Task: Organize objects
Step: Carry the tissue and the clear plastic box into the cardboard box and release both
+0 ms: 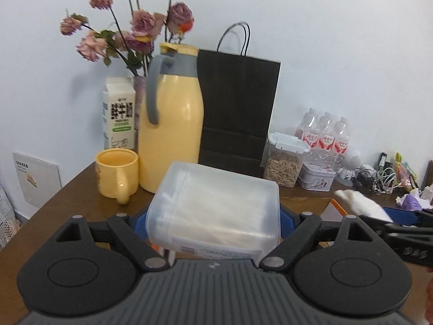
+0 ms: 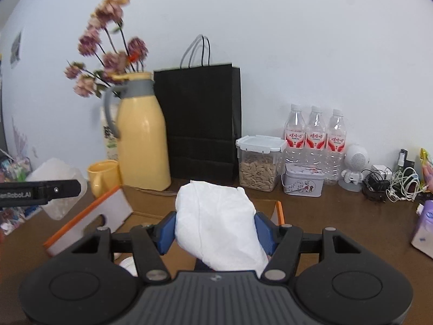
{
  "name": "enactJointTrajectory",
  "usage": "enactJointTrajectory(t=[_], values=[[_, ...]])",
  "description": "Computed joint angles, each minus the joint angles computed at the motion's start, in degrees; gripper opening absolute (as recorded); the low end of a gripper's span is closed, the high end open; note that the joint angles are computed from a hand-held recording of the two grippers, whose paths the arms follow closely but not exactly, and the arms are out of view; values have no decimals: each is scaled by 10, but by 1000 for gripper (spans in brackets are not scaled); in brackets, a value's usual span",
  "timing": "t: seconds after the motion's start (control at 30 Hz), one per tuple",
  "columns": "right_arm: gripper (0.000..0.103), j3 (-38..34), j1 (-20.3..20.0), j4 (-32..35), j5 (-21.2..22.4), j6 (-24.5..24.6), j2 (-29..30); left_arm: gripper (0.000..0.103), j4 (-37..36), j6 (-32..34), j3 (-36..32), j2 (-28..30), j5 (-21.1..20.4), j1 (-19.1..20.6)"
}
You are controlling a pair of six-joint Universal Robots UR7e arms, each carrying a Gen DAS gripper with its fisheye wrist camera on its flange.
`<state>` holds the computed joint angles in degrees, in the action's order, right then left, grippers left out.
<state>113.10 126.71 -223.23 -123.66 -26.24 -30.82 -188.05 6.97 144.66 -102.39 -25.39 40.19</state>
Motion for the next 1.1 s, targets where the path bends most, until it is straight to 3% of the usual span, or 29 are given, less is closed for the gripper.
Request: enactJointTrajectory(t=[0.2, 0.37, 0.43, 0.53, 0.67, 0.73, 0.9, 1.1], values=[[60, -95, -32, 67, -33, 11, 51, 87, -83, 18, -69, 135, -23, 73], [60, -115, -47, 82, -45, 18, 77, 87, -49, -4, -98, 185, -28, 114], [60, -112, -52, 98, -40, 28, 74, 87, -5, -26, -98, 180, -29, 121], [63, -108, -53, 105, -39, 32, 73, 87, -19, -10, -93, 178, -26, 115], [68, -106, -51, 113, -41, 35, 71, 88, 16, -30, -93, 168, -31, 116], [80, -104, -49, 117, -46, 38, 69, 103, 3, -18, -91, 169, -27, 110], [101, -100, -47, 123, -43, 46, 59, 103, -40, 11, -85, 177, -17, 99], [103, -97, -45, 117, -44, 46, 54, 103, -36, 0, -87, 171, -8, 96]])
